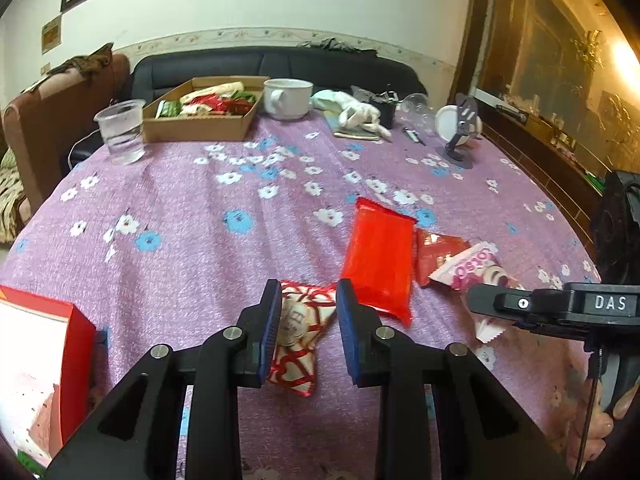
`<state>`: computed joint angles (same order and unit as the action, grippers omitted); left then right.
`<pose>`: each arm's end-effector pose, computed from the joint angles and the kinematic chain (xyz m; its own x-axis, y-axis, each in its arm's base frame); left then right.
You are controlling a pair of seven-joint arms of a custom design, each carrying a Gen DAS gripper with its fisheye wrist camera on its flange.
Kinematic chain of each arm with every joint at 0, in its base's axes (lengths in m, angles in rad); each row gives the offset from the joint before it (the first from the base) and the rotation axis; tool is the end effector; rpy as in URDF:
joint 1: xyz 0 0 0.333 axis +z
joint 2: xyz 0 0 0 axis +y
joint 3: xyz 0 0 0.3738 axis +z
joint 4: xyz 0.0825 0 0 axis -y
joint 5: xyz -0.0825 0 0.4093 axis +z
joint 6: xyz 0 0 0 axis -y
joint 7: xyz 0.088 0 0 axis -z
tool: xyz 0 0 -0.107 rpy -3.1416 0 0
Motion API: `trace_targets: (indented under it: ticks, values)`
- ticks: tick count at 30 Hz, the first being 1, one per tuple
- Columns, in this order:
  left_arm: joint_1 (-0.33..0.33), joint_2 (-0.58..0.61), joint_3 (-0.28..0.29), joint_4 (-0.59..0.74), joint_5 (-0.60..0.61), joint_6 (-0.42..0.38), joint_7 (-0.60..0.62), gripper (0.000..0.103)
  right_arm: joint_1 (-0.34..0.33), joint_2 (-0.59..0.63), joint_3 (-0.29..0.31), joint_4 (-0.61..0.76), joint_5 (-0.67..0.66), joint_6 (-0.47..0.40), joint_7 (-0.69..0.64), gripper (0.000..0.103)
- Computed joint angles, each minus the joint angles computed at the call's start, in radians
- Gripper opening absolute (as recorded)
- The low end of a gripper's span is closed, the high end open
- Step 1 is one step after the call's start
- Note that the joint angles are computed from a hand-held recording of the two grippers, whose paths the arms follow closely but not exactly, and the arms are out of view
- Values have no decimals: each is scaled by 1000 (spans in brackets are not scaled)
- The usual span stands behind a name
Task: Organize snacks
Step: 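Lift the heart-print candy with the left gripper while the right gripper lifts the Lotso pack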
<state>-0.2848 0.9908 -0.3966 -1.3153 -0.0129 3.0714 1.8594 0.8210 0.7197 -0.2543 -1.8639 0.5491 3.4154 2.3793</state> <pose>0.7388 -0.4353 0.2744 -0.6412 -0.7569 0.1261 -0.5665 0.3560 -0.7432 0.6255 0.3652 0.2629 -0.3653 -0.6800 -0.6357 -0.5799 0.7004 -0.4160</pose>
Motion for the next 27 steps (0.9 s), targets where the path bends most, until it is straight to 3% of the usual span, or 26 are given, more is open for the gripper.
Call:
trace_targets:
  ticks: [5, 7, 8, 9, 10, 14, 17, 21, 24, 27]
  values:
    - [-29, -5, 41, 10, 5, -39, -19, 28, -8, 1, 6, 5, -5, -10, 4, 29]
    - [-45, -8, 65, 13, 4, -49, -39, 46, -23, 1, 21, 8, -20, -8, 4, 29]
    - [-57, -8, 82, 20, 6, -66, -51, 63, -29, 2, 28, 11, -28, -7, 3, 29]
    - [-67, -7, 95, 28, 9, -87, -59, 71, -32, 3, 30, 16, -36, -13, -1, 30]
    - [-74, -7, 103, 34, 14, -106, -63, 71, -30, 4, 28, 21, -41, -22, -2, 30]
    - [-95, -9, 129, 37, 35, -124, -73, 71, -26, 11, 18, 37, -70, -68, 13, 31]
    - [-80, -5, 111, 38, 28, -122, -73, 69, -5, 10, -13, 31, -81, -83, 52, 32]
    - [-85, 1, 117, 57, 35, -153, -67, 34, -37, 2, 20, 14, -103, -60, 86, 37]
    - [-105, -2, 141, 57, 59, -157, -57, 28, -18, 6, -2, 19, -113, -70, 91, 42]
    - [-104, -2, 140, 58, 66, -163, -49, 27, 2, 14, -26, 31, -128, -78, 91, 38]
